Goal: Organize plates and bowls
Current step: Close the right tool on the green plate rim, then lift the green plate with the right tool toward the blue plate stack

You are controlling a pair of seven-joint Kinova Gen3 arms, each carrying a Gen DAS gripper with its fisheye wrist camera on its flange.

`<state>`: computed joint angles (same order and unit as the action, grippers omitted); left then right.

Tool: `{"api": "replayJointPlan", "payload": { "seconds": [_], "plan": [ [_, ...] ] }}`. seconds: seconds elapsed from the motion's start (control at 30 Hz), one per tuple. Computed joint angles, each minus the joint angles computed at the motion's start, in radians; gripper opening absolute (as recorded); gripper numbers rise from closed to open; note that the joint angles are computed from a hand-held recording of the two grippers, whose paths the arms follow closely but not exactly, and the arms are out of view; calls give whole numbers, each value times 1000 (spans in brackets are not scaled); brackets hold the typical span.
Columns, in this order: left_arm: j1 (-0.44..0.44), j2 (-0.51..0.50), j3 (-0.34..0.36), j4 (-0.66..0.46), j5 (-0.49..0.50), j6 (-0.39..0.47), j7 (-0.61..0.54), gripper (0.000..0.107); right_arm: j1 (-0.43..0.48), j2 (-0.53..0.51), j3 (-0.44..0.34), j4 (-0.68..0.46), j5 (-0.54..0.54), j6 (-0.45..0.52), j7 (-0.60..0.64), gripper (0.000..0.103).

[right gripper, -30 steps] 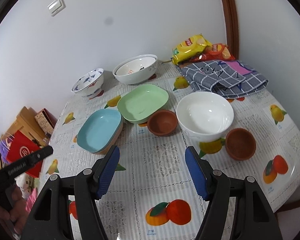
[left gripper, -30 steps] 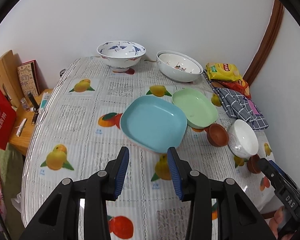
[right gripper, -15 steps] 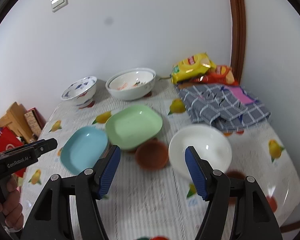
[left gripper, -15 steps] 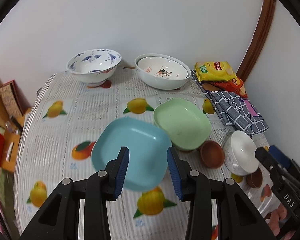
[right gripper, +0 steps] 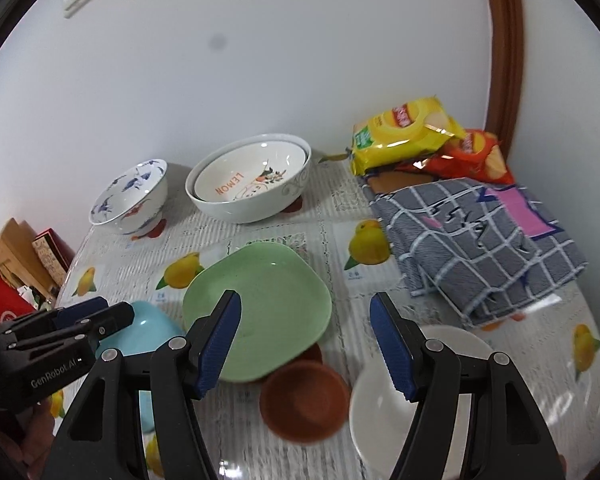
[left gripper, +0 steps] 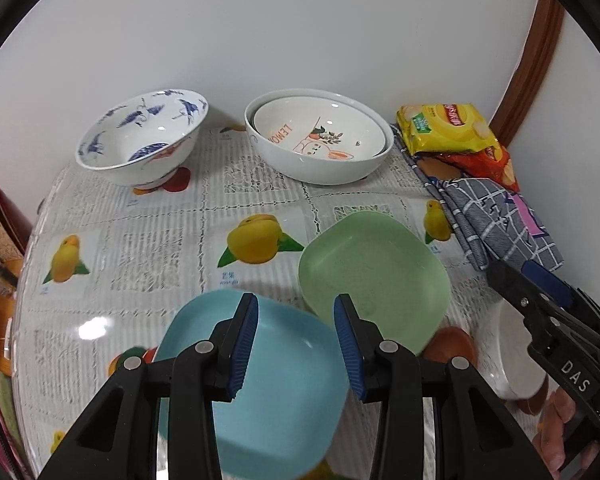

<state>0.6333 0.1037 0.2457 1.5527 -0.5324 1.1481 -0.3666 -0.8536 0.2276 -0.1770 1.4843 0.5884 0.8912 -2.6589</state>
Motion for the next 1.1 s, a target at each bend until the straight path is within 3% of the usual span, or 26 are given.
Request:
{"api": "replayJointPlan", "payload": {
  "seconds": [0.13, 0.2, 0.33, 0.57, 0.7, 1.0, 1.1],
  "plan": [
    [-22, 35, -19, -17, 17, -26, -40, 37, 16, 62, 14, -53, -23, 0, 54, 66],
    [-40, 50, -31, -20, 45, -58, -82, 37, 28, 87, 23, -72, -50, -12, 88, 58],
    [-57, 89, -56, -31, 77, -94, -137, 37, 26, 122, 50, -87, -79, -27, 108, 57],
    [-94, 126, -88, -6, 178, -188, -221, 37, -8, 175, 73, -131, -90, 44, 156, 54],
    [-87, 145, -101, -13, 186, -183, -241, 36, -27, 216, 88, -168, -91, 108, 170, 39],
    [-101, 159, -112, -10, 227, -198, -287, 14, -49, 269, 110, -211, -102, 178, 165, 19],
    [-92, 157, -119, 1, 213, -217, -275, 11, -67, 272, 124, -211, -82, 193, 137, 12]
  ]
}}
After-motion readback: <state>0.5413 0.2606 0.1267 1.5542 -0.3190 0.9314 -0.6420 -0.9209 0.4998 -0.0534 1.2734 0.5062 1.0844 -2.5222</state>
